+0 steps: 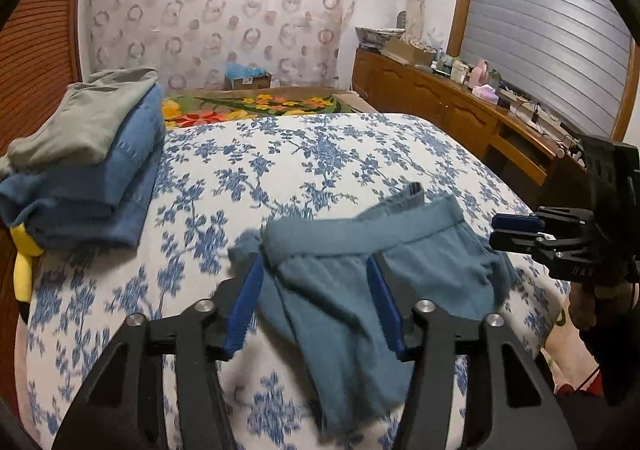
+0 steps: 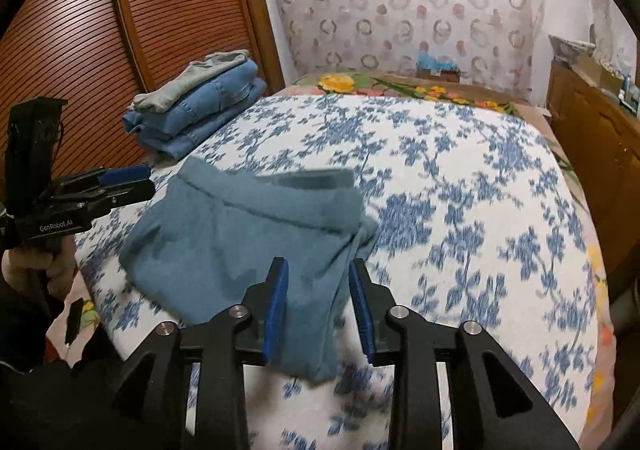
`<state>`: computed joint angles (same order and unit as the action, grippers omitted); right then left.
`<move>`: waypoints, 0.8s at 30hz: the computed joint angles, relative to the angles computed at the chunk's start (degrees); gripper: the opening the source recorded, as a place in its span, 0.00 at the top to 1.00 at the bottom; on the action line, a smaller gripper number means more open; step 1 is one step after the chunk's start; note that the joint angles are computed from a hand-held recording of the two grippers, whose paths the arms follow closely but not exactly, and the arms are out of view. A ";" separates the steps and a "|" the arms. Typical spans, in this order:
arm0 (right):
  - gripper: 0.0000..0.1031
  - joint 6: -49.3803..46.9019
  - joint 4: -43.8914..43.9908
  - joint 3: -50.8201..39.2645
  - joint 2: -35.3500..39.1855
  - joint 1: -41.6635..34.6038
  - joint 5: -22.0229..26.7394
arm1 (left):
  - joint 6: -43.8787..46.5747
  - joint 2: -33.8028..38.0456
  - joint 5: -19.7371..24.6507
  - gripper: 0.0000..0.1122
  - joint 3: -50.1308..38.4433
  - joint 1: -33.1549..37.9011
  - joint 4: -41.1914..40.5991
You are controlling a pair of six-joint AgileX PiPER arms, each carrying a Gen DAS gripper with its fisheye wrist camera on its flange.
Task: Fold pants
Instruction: 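Fold the shorts' edge with the left gripper toward the right gripper while the right gripper holds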
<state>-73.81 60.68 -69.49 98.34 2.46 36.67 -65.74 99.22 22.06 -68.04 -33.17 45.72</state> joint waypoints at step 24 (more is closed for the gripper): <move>0.91 4.30 -0.88 -13.67 7.80 4.96 -1.56 | -7.75 1.27 -1.28 0.88 -2.11 1.77 8.82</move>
